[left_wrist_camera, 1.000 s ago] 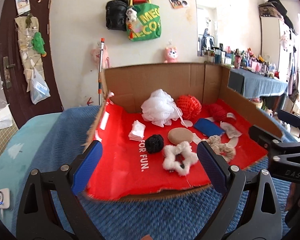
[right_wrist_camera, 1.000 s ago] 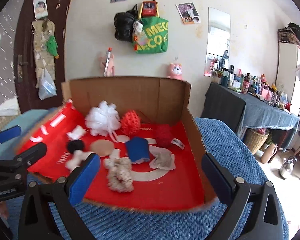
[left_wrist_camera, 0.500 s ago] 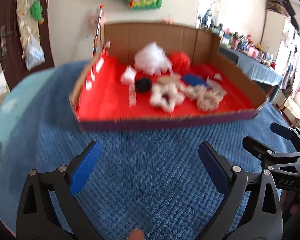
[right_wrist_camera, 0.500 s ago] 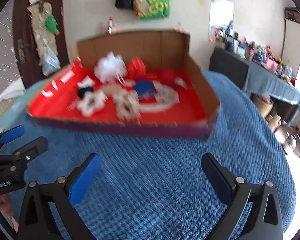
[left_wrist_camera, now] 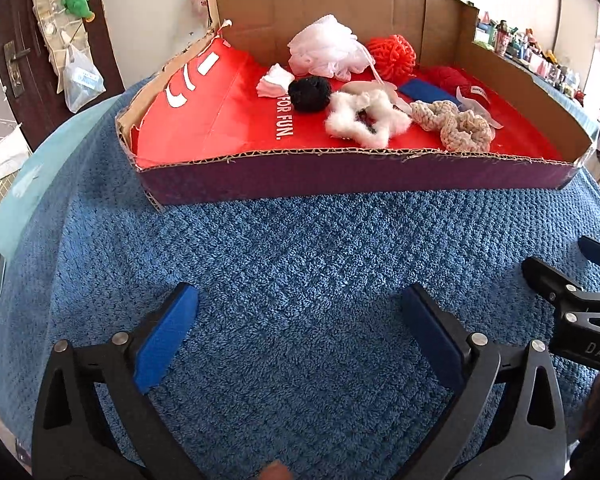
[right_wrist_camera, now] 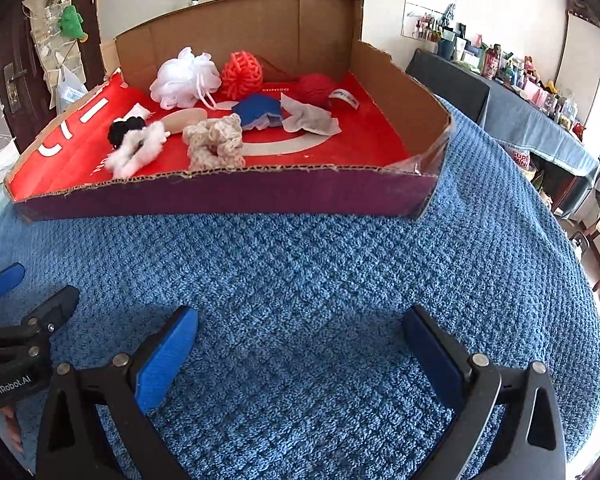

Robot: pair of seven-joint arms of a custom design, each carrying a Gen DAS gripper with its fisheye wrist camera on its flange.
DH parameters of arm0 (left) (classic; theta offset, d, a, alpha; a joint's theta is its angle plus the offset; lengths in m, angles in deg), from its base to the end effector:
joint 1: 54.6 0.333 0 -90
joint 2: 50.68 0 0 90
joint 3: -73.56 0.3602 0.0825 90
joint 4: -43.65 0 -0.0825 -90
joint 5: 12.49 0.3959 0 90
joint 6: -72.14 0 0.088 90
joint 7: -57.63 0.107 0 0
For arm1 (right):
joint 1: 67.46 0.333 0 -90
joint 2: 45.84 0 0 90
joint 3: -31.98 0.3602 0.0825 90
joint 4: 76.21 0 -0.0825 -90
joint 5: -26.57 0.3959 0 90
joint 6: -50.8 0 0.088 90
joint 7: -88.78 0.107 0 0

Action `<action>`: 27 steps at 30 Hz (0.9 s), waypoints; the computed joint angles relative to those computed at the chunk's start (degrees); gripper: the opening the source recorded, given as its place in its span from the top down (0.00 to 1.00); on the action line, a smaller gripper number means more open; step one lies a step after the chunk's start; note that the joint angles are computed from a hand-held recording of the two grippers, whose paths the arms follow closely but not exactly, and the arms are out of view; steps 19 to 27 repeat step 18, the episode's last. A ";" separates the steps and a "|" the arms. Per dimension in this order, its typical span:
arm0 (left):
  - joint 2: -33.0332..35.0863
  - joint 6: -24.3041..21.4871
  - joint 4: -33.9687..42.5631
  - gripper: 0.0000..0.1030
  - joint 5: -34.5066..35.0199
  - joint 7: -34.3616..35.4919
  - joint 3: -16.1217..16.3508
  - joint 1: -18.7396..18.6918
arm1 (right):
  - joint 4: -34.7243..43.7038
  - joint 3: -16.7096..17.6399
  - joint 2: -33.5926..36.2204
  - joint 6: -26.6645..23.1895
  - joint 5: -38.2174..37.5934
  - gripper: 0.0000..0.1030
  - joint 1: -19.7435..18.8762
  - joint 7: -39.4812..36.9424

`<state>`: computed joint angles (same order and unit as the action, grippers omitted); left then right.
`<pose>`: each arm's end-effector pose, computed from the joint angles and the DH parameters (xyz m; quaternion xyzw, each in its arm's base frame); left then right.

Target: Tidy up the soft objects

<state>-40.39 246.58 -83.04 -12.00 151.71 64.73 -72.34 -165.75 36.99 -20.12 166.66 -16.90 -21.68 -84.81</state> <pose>0.5475 -0.2705 0.4094 -0.4701 0.8216 -0.2738 0.1700 0.4934 0.5257 0.4352 -0.4973 0.8078 -0.2745 0.1579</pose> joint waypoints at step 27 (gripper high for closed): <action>0.68 -0.07 0.77 0.00 -2.48 1.86 -0.69 0.44 | 2.01 -0.38 1.22 -1.94 0.27 0.00 0.62 -1.03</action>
